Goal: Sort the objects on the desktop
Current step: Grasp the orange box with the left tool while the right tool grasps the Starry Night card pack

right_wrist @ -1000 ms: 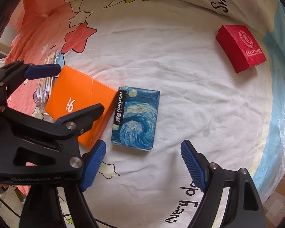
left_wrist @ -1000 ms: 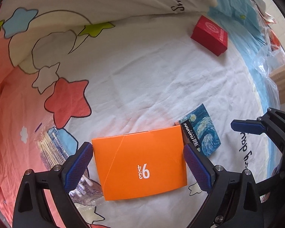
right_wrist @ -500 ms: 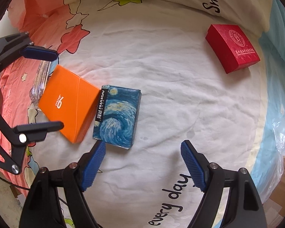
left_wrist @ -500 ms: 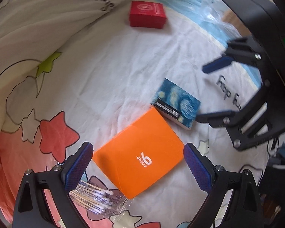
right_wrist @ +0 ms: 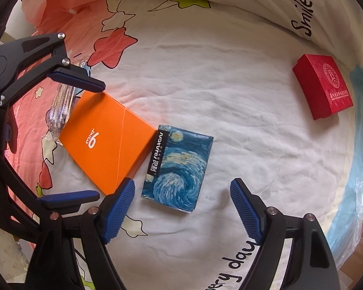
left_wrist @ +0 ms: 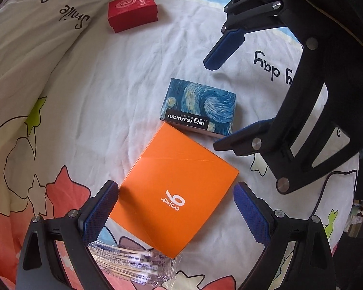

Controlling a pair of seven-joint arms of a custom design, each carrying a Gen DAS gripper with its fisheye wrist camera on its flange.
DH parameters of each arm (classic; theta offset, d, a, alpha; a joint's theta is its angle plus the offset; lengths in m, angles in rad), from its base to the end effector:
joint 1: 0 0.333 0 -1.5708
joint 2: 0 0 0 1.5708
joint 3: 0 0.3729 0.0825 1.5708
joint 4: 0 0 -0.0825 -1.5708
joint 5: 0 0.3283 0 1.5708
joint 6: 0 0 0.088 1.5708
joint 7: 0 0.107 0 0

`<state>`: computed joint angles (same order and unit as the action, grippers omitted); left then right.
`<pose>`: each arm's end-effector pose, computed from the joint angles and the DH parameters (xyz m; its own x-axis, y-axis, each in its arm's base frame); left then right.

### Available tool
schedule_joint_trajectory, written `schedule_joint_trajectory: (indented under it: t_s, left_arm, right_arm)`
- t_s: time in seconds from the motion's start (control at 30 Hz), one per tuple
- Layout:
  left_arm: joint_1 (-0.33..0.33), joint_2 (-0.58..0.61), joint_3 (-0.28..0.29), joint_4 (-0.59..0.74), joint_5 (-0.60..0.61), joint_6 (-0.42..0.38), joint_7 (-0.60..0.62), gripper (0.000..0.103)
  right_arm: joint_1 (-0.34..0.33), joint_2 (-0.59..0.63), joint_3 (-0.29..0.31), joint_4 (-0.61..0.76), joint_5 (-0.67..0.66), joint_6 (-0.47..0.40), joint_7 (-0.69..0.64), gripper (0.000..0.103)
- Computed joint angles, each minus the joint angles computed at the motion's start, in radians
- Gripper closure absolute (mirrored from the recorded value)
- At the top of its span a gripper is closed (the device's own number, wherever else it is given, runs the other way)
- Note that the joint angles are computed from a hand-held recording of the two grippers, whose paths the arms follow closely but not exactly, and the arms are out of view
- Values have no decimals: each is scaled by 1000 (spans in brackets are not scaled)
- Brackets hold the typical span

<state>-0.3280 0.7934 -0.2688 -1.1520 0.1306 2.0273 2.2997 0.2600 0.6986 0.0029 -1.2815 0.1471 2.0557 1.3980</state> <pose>0.6660 -0.3557 0.4045 -0.9602 -0.2785 -0.0198 -0.2741 0.9537 -0.1240 0.7060 0.1975 0.4110 0.3653 -0.9228 -0.1221 -0.9299 -0.3558 -0.0932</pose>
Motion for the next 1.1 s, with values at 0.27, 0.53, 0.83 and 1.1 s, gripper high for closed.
schedule_joint_trajectory:
  t_s: [0.27,0.53,0.83,1.1]
  left_arm:
    - [8,11,5,12,6,-15,15,5]
    - [18,-16,15,-53,35,20,29,5]
    - [37,-54,21,-163,80,101,37,5]
    - [56,-91,9,-246,91,169,69,5]
  right_arm:
    - [16,34,-9,65,-22,-26,34,25]
    - [37,54,-22,109,-64,-37,56,25]
    - [43,108,-23,213,-80,-96,70,25]
    - [37,141,-19,270,-67,-113,87,25]
